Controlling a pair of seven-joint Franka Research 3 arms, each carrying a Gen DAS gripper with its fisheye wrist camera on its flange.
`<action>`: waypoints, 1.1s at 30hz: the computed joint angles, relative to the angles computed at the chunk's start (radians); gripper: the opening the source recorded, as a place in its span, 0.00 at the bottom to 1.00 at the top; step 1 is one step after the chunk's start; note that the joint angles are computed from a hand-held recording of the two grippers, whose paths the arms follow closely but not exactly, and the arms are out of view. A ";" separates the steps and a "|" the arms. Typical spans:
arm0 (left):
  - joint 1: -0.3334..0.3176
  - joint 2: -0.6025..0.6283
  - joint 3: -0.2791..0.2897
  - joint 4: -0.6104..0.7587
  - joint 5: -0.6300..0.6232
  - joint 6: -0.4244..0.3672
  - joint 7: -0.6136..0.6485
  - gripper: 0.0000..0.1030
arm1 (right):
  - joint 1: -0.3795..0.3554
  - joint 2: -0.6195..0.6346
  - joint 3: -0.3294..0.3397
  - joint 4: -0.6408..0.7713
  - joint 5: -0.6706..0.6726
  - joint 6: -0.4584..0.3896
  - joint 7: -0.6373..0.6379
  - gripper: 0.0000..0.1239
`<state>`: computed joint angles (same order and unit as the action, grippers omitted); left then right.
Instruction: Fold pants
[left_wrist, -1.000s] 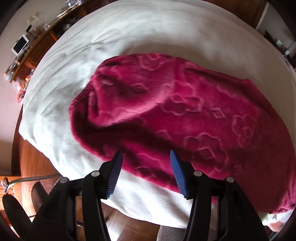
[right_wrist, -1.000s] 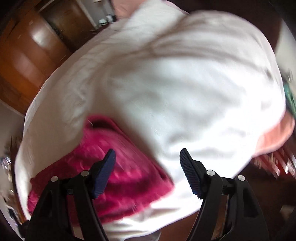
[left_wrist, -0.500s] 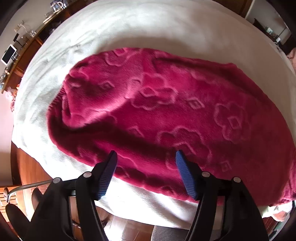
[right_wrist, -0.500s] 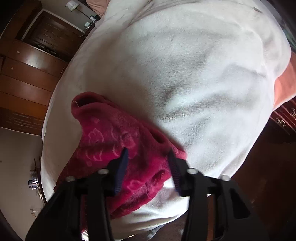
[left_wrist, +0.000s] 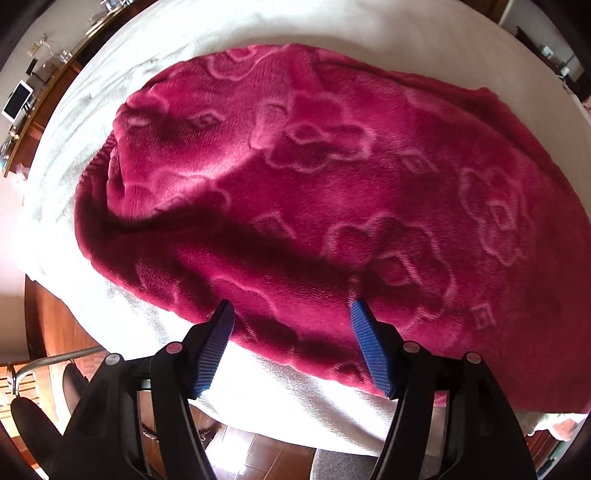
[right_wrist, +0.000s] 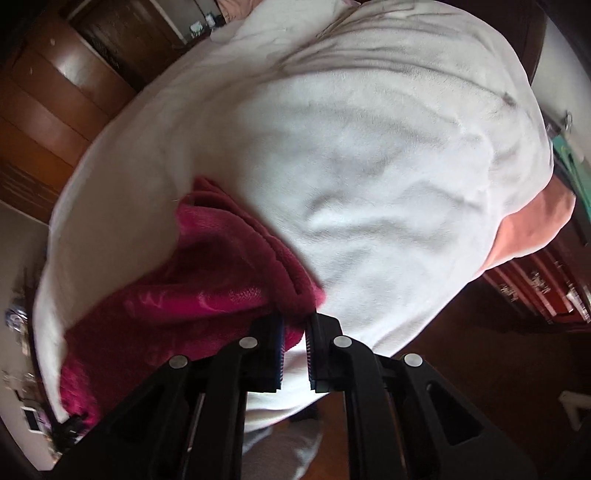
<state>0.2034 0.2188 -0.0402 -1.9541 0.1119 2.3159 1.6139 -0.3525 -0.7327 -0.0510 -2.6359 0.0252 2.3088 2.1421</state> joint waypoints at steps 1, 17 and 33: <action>-0.002 0.003 0.001 -0.003 0.008 0.002 -0.003 0.64 | -0.001 0.025 -0.001 -0.004 -0.010 -0.012 -0.011 0.07; 0.032 0.027 0.025 -0.033 0.089 0.043 -0.017 0.65 | 0.068 0.138 0.001 0.121 -0.148 0.106 -0.097 0.30; -0.005 0.148 0.000 0.198 0.062 -0.022 0.025 0.65 | 0.100 0.440 -0.001 0.335 -0.237 0.150 -0.133 0.07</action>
<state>0.1985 0.3665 -0.0401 -1.7558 0.1742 2.2942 1.6386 -0.2522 -0.2931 -0.0522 -2.3010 -0.2118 2.4587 2.0089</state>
